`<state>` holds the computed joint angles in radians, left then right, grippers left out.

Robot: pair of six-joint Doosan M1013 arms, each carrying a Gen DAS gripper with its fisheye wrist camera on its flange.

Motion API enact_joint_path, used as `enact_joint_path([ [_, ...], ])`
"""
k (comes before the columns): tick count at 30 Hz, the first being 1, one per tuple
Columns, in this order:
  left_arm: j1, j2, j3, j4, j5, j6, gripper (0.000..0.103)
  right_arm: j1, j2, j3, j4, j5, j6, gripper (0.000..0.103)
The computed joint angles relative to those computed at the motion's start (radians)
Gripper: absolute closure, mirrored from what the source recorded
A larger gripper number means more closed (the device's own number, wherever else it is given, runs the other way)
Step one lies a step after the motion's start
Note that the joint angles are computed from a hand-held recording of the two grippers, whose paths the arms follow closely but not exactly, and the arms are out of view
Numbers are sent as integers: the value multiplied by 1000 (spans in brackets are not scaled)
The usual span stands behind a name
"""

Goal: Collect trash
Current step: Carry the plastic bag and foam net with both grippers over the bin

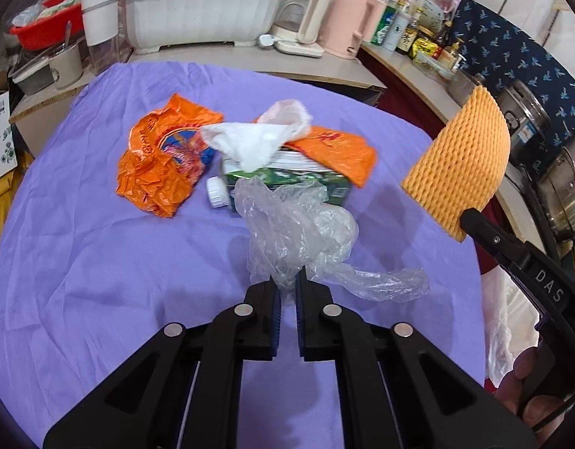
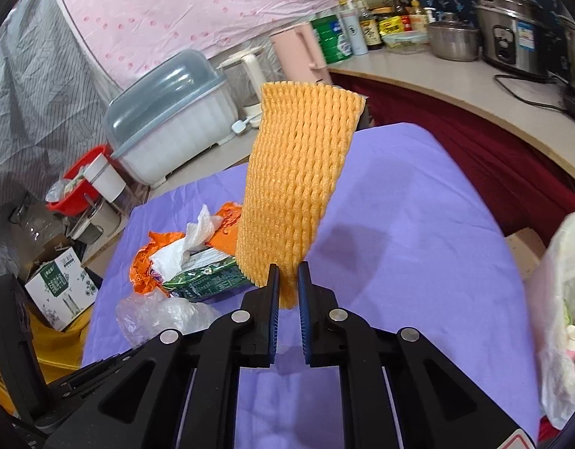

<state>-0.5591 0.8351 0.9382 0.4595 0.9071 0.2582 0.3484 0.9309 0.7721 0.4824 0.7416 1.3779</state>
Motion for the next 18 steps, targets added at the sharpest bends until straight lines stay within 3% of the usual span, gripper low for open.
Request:
enact_joint_path([
  [10,-62,46,-145,34,56,74,97,-66,-133,212,43,-131,-21,93],
  [18,-115,169,-405,0,153,235,97,-138,-209,351,43,-211,14,93],
])
